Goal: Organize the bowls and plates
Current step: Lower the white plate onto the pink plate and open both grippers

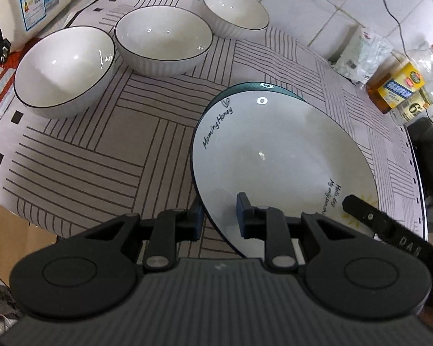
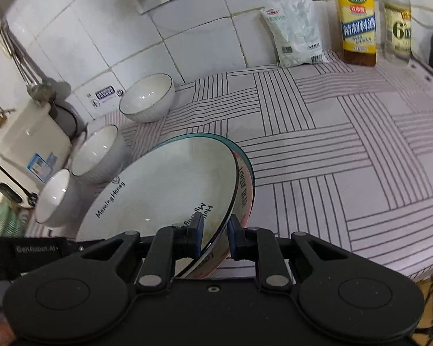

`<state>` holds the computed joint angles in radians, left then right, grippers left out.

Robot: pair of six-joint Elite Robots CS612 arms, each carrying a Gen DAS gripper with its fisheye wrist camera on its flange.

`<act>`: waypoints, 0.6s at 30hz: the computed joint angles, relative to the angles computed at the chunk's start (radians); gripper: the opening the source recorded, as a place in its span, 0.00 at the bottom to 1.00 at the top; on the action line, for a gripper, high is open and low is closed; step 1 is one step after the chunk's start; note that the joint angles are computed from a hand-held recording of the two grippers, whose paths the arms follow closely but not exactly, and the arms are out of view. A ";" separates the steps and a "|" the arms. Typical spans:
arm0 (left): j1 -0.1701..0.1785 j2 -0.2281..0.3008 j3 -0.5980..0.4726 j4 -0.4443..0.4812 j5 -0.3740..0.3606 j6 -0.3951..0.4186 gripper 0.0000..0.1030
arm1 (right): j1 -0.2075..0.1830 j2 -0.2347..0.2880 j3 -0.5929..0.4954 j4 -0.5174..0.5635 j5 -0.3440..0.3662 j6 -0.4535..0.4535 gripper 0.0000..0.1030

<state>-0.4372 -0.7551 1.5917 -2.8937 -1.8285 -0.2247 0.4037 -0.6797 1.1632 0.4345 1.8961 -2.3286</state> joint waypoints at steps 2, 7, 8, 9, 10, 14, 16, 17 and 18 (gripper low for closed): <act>-0.002 0.002 -0.013 0.026 0.005 -0.010 0.21 | 0.006 0.020 -0.041 0.054 0.025 -0.024 0.22; -0.005 0.007 -0.042 0.090 0.017 -0.011 0.21 | 0.010 0.064 -0.131 0.180 0.049 -0.051 0.25; -0.007 0.009 -0.046 0.096 0.018 -0.011 0.21 | 0.012 0.075 -0.151 0.208 0.058 -0.056 0.26; -0.009 0.010 -0.046 0.099 0.023 -0.012 0.21 | 0.015 0.082 -0.161 0.219 0.073 -0.060 0.27; -0.013 0.011 -0.045 0.093 0.031 -0.011 0.21 | 0.017 0.083 -0.163 0.216 0.087 -0.065 0.27; -0.016 0.015 -0.047 0.090 0.035 -0.010 0.21 | 0.009 0.085 -0.158 0.210 0.071 -0.057 0.27; -0.014 0.016 -0.046 0.082 0.033 -0.009 0.21 | 0.007 0.083 -0.151 0.196 0.066 -0.066 0.27; -0.014 0.017 -0.047 0.083 0.033 -0.008 0.21 | 0.008 0.083 -0.151 0.195 0.068 -0.067 0.27; -0.014 0.017 -0.048 0.085 0.037 -0.006 0.21 | 0.009 0.087 -0.158 0.200 0.076 -0.077 0.27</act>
<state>-0.4516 -0.7382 1.5439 -2.8091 -1.7917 -0.2308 0.4130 -0.5925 1.0047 0.6342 1.9718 -2.4053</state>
